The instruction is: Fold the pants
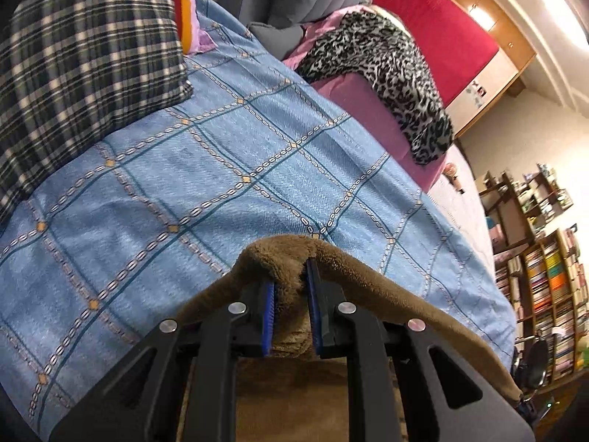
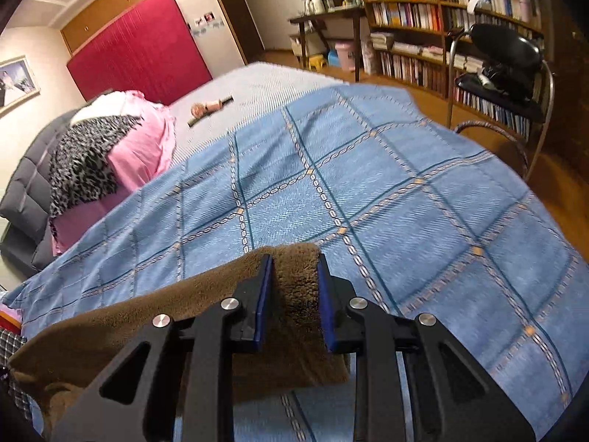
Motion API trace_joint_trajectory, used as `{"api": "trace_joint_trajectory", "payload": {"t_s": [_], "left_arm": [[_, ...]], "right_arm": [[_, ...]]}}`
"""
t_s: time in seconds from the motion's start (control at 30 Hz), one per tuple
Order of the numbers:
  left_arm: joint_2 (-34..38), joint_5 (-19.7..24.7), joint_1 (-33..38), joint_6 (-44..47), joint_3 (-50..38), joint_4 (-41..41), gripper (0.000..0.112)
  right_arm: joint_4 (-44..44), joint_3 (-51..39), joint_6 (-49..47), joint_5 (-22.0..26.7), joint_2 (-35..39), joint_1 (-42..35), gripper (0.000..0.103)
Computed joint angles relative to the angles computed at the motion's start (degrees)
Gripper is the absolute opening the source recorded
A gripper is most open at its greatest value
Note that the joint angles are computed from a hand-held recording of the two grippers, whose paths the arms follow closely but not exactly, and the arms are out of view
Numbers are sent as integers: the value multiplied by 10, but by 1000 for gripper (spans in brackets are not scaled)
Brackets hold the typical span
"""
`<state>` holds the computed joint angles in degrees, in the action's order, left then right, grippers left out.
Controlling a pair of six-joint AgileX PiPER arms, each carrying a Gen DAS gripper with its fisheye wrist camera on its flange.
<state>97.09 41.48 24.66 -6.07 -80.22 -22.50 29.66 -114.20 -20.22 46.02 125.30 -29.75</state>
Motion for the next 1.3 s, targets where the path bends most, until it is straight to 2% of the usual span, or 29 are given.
{"api": "trace_joint_trajectory", "payload": {"t_s": [0.17, 0.3, 0.37, 0.43, 0.5, 0.63, 0.73, 0.83, 0.93, 1.0, 1.07, 1.13, 1.17, 1.23, 1.3], "left_arm": [[-94, -4, 52, 107, 102, -94, 15], [-176, 10, 118, 239, 199, -198, 15], [-213, 26, 160, 314, 248, -254, 15], [-246, 56, 217, 398, 303, -312, 15], [-275, 101, 290, 482, 360, -359, 15], [-307, 176, 407, 597, 441, -389, 15], [-322, 230, 499, 677, 493, -383, 18], [-315, 258, 568, 721, 519, -367, 27], [-318, 245, 607, 725, 524, -354, 34], [-329, 221, 613, 695, 515, -343, 43], [-339, 224, 614, 681, 505, -342, 44], [-375, 218, 585, 651, 498, -328, 47], [-408, 206, 546, 628, 498, -320, 50], [-448, 151, 443, 565, 501, -299, 58], [-466, 123, 328, 525, 505, -301, 62]], "right_arm": [[129, 217, -141, -38, -143, -60, 23], [220, 382, -279, -64, -252, -116, 23], [265, 452, -347, -68, -296, -149, 23], [317, 520, -420, -47, -334, -199, 23], [341, 563, -464, -20, -352, -245, 23], [371, 646, -565, 47, -376, -358, 23], [366, 693, -635, 62, -390, -415, 23], [339, 712, -673, 78, -369, -464, 23], [336, 719, -681, 74, -360, -488, 26], [343, 723, -680, 58, -360, -500, 31], [344, 718, -673, 76, -358, -518, 42], [343, 710, -656, 89, -360, -522, 50], [339, 706, -643, 99, -360, -526, 54], [333, 693, -620, 116, -351, -531, 57], [320, 680, -582, 152, -336, -539, 58]]}}
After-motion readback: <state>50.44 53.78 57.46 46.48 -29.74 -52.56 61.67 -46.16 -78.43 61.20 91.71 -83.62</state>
